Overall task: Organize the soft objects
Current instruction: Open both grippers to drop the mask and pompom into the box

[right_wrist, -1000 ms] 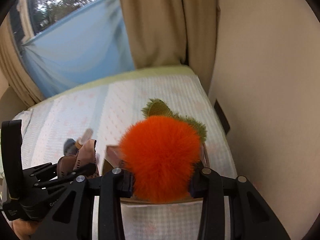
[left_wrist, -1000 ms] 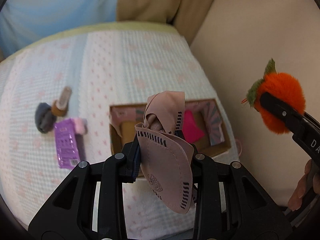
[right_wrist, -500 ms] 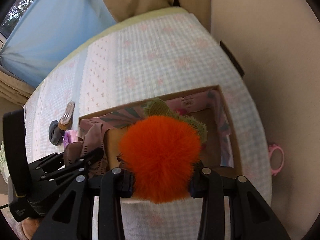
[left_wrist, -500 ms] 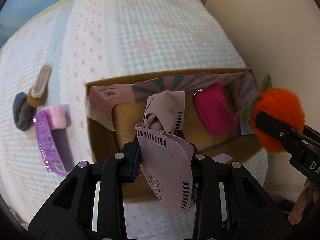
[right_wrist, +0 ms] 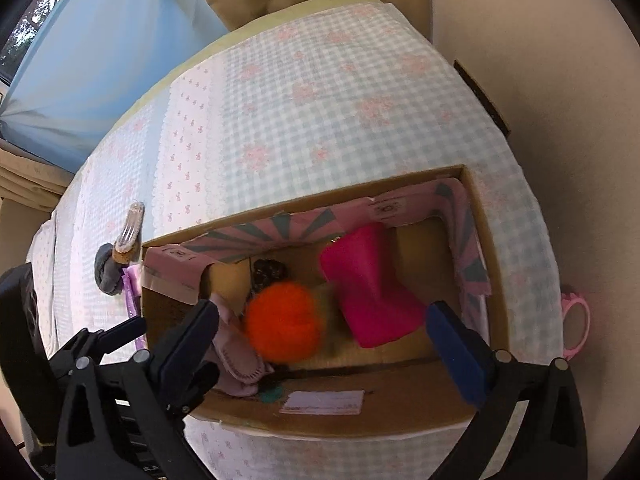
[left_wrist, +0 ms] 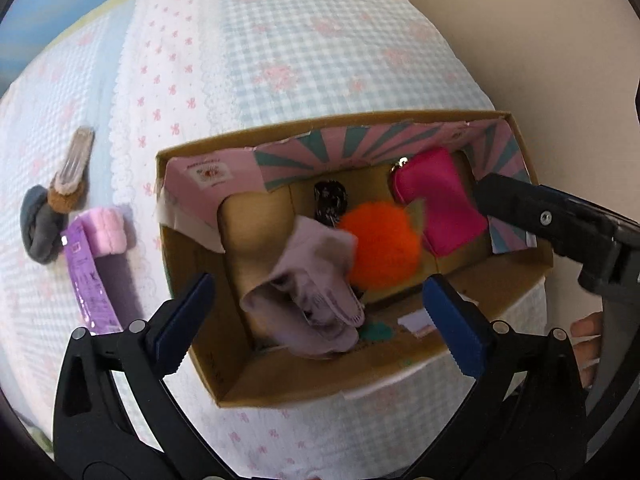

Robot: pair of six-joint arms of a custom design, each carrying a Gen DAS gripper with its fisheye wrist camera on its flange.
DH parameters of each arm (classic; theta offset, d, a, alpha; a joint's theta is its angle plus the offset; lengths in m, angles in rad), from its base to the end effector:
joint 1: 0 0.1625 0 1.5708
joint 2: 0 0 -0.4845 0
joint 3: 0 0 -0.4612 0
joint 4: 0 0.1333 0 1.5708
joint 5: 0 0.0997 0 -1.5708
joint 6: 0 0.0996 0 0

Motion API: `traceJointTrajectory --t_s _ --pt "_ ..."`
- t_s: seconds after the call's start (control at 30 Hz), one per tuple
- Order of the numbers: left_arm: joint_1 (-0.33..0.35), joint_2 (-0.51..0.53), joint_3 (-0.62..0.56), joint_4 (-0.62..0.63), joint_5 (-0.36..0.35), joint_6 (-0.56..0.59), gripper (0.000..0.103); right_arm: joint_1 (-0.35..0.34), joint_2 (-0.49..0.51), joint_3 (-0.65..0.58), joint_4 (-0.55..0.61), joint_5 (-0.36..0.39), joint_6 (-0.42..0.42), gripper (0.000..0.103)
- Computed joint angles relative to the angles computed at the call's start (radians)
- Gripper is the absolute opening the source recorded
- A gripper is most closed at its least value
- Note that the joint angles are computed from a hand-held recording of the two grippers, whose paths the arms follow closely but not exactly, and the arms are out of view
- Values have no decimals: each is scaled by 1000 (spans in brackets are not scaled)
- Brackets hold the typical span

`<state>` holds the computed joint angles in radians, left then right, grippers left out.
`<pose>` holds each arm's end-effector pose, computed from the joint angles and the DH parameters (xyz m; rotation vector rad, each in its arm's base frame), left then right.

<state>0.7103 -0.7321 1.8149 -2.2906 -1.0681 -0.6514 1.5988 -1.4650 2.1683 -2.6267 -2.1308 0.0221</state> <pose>-0.3661 -0.5540 -0.0380 0.3828 2.5052 -0.1079 0.0951 -0.5232 0.3013 -0.1232 -2.5531 0.4730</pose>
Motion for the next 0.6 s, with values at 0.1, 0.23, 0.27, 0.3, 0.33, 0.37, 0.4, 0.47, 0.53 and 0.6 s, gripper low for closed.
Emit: traceJointTrajectory --t_s 0.1,0.23,0.27,0.3,0.33,0.37,0.4,0.47,0.53,0.6 --pt "-14 -13 15 11 11 -19 103 1 -19 15 -7 8 10 103" --pt "-35 -41 41 -7 17 -32 103 21 -36 34 -28 -7 -13 103" --pt "-40 -49 47 -12 19 -37 103 30 -40 37 -29 -15 -20 103" --pt "-46 -56 52 -12 23 -44 103 38 -46 42 -32 -20 -22 103" --pt "-53 -64 57 -10 31 -53 103 45 -52 47 -36 -22 -22 103" --pt "-63 -78 65 -8 40 -62 103 52 -60 51 -36 -23 -20 103" --pt "-70 -89 72 -10 44 -65 103 62 -70 55 -35 -25 -16 103" --pt "-85 -113 84 -6 55 -80 103 78 -84 58 -22 -30 -7 103" --pt "-100 -135 93 4 63 -96 103 101 -102 61 -6 -42 6 103" --pt "-114 -161 102 9 70 -110 103 134 -117 60 20 -70 17 103"
